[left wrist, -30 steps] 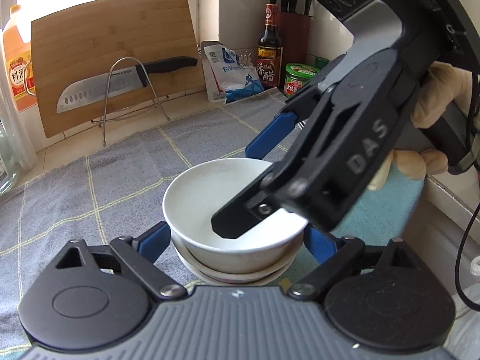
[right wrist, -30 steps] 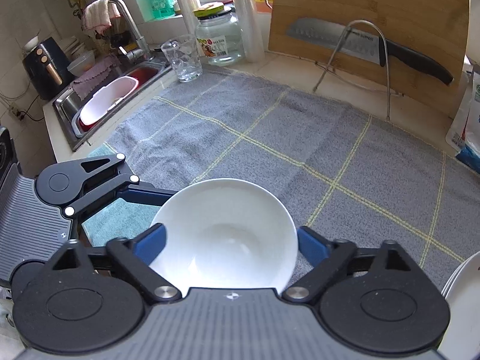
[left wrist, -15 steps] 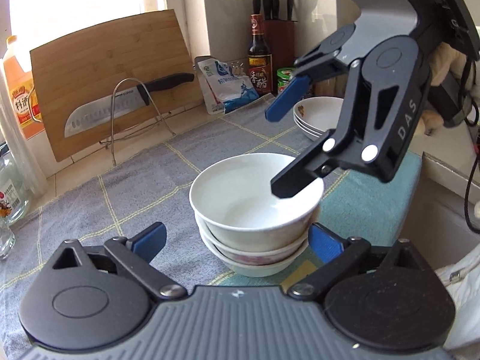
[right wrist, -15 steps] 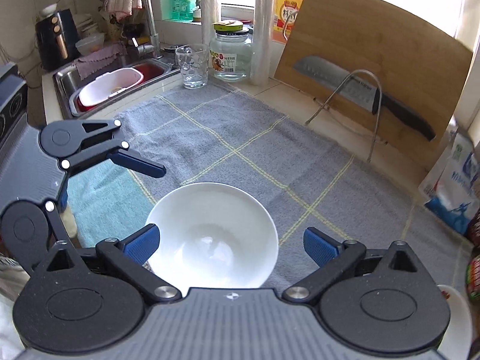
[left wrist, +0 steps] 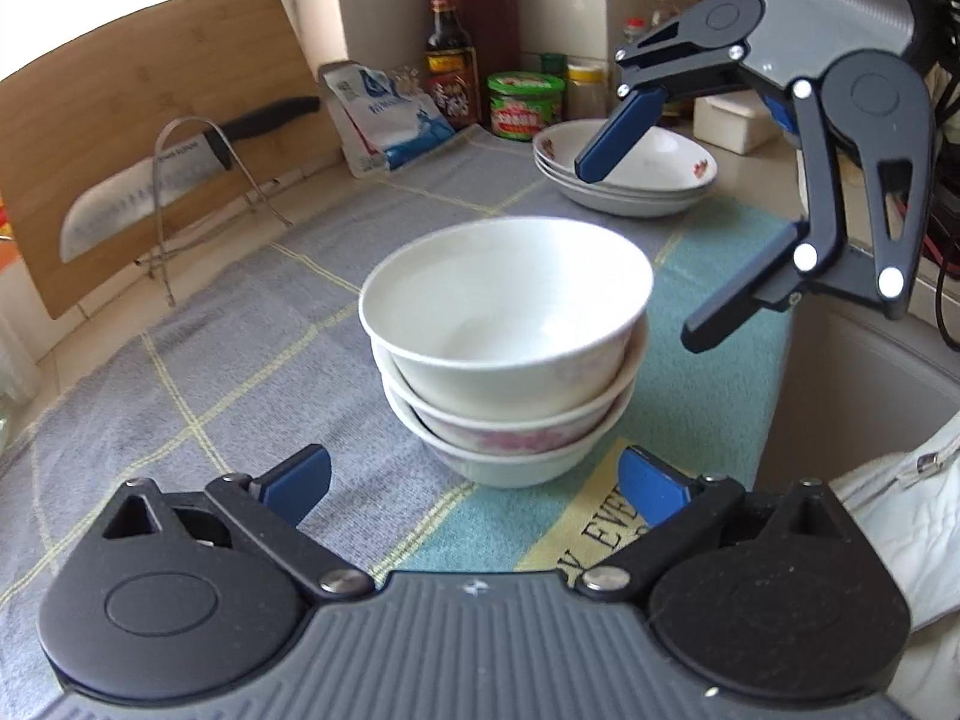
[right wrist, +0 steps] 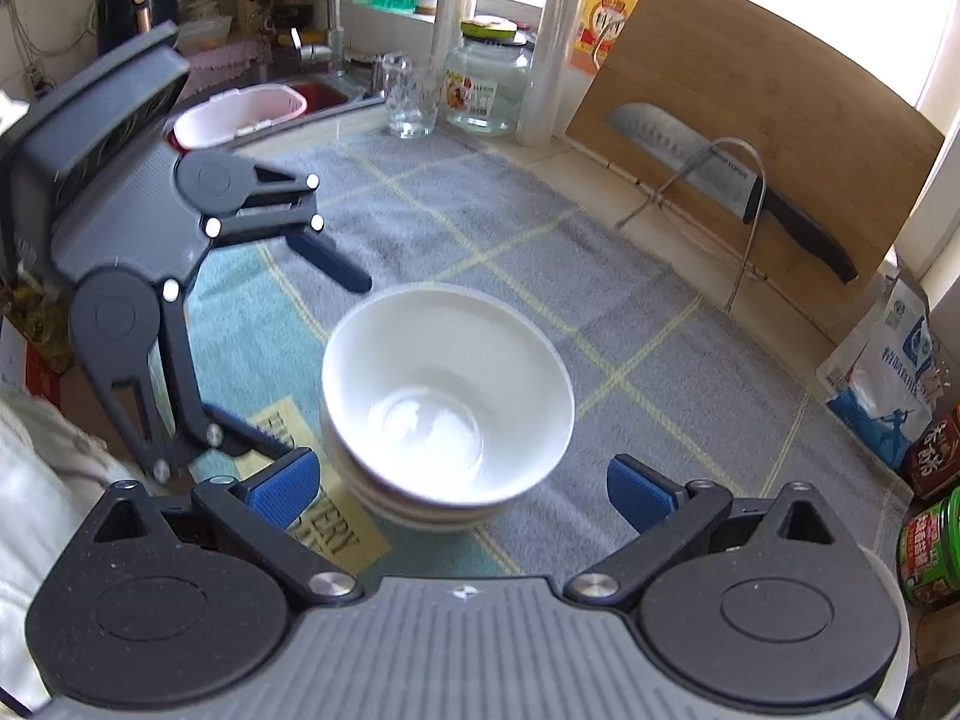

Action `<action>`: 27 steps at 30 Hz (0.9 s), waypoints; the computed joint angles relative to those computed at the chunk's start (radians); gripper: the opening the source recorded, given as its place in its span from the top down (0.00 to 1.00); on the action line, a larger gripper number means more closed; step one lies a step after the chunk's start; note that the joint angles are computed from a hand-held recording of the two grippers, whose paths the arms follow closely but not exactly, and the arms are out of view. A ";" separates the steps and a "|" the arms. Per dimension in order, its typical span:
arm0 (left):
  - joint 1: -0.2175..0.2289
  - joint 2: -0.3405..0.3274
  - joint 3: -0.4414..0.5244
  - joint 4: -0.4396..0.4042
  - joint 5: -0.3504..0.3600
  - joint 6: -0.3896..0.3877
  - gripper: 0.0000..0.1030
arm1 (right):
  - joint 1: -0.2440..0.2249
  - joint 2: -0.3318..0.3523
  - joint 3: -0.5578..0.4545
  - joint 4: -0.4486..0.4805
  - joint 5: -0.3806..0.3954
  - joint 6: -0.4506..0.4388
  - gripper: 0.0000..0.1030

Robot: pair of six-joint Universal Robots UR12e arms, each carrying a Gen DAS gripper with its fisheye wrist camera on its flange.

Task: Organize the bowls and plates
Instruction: 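Grasp the three-bowl stack with the left gripper while the right gripper grasps its opposite rim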

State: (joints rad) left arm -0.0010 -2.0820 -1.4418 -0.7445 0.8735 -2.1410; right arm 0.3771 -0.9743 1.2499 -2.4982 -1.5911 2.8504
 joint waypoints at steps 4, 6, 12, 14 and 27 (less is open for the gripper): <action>-0.001 -0.033 0.048 -0.095 -0.006 0.081 0.03 | -0.001 0.021 0.002 0.040 -0.006 0.006 0.00; -0.003 -0.046 0.071 -0.135 -0.006 0.107 0.04 | 0.002 0.035 -0.003 0.049 -0.019 -0.003 0.00; -0.012 -0.072 0.110 -0.194 0.000 0.166 0.04 | -0.008 0.062 -0.020 0.050 0.032 -0.044 0.00; -0.015 -0.077 0.121 -0.213 -0.003 0.184 0.04 | -0.012 0.068 -0.027 0.043 0.052 -0.063 0.00; -0.022 -0.127 0.258 -0.479 -0.030 0.416 0.09 | -0.052 0.086 -0.073 0.106 0.194 -0.134 0.03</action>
State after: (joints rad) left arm -0.0232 -2.2093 -1.1834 -1.2231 0.8434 -1.7255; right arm 0.3255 -0.8881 1.1772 -2.3924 -1.3973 2.7164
